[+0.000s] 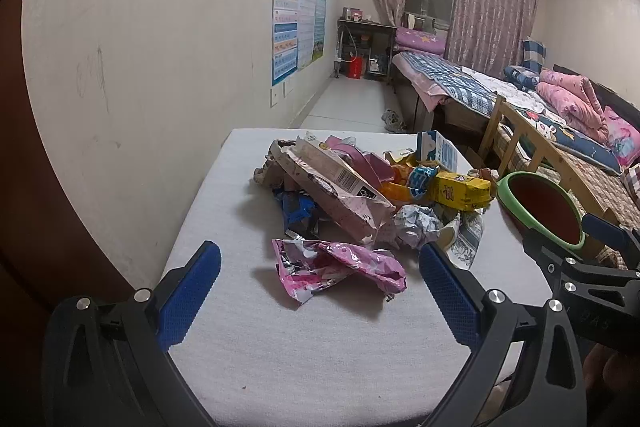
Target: Collect trash
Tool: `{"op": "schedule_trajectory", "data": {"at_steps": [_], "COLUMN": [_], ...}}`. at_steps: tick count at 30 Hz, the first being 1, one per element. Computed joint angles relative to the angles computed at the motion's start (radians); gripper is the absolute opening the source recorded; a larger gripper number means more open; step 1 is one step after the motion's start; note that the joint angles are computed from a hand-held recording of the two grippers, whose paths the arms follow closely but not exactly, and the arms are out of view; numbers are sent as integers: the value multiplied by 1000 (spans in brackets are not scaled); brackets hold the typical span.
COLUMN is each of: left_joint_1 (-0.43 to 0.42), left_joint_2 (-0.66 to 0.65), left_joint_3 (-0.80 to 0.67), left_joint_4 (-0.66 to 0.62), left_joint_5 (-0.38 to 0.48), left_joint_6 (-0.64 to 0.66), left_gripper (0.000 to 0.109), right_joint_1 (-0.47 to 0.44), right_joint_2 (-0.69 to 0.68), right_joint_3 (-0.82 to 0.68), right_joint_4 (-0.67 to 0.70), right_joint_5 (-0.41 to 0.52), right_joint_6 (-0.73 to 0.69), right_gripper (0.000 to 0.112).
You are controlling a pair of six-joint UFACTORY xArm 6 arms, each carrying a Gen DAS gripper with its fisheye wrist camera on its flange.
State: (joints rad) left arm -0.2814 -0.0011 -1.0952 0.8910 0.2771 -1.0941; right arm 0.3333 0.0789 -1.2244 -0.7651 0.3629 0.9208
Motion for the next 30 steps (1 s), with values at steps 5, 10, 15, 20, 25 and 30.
{"op": "schedule_trajectory", "data": {"at_steps": [5, 10, 15, 20, 25, 30], "left_joint_1": [-2, -2, -1, 2, 4, 6], "left_joint_2": [2, 8, 9, 11, 13, 16], "left_joint_3": [-1, -3, -4, -4, -4, -6], "left_joint_4": [-1, 2, 2, -3, -8, -7], "left_joint_5": [3, 2, 2, 0, -1, 0], "left_joint_6": [1, -7, -6, 0, 5, -1], "left_gripper": [95, 95, 95, 95, 95, 95], "right_joint_1": [0, -1, -1, 1, 0, 1], "right_joint_2": [0, 0, -1, 2, 3, 4], "right_joint_3": [0, 2, 2, -1, -1, -3], "right_joint_4": [-2, -9, -14, -11, -9, -8], "right_joint_5": [2, -2, -2, 4, 5, 7], "right_joint_6": [2, 4, 9, 8, 6, 5], "right_gripper": [100, 100, 100, 100, 100, 100]}}
